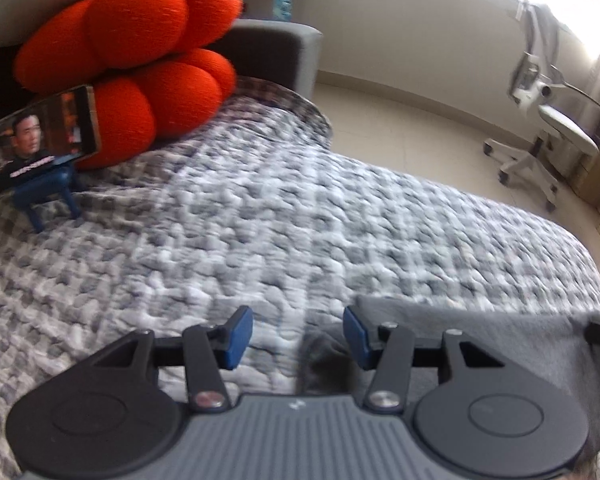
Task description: Fold clothes
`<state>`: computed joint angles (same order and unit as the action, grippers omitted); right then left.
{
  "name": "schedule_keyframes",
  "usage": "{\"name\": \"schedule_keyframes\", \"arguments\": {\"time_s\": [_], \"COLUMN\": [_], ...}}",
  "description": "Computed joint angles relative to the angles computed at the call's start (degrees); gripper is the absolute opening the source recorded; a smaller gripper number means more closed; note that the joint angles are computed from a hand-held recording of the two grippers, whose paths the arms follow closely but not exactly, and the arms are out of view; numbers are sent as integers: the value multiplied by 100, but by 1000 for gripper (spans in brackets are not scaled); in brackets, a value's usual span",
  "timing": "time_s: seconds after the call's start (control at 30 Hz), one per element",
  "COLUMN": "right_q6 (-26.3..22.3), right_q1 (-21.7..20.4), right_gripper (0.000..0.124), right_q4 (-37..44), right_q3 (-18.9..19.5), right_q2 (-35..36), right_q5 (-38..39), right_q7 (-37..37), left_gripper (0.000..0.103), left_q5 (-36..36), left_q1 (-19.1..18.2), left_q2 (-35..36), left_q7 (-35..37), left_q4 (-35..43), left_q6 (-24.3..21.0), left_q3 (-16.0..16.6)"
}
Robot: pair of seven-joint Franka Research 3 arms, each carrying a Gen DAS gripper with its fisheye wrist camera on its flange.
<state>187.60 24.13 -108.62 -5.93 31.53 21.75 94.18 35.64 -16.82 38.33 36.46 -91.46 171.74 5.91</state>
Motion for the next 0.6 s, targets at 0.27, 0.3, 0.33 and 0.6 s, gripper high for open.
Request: {"name": "schedule_keyframes", "arguments": {"time_s": [0.27,0.3,0.33,0.6], "right_q6": [-477,-577,-615,-471], "right_q1": [-261,-95,57,-723], "right_gripper": [16,16,16,4], "right_q4": [263,305,322,246], "right_q3": [272,79,-106,568], "right_q2": [111,142,165,124], "right_q5": [-174,-244,-314,-283], "right_q7": [-106,-43,41,41], "left_gripper": [52,52,52,56], "left_q5": [294,270,189,-235], "left_q1": [-498,-486,-385,7], "left_q2": [-92,-74,-52,127], "left_q7": [-190,-89,78,875], "left_q4": [-288,-283,-251,66], "left_q6": [889,919,809,-160], "left_q3": [544,496,322,-363]}}
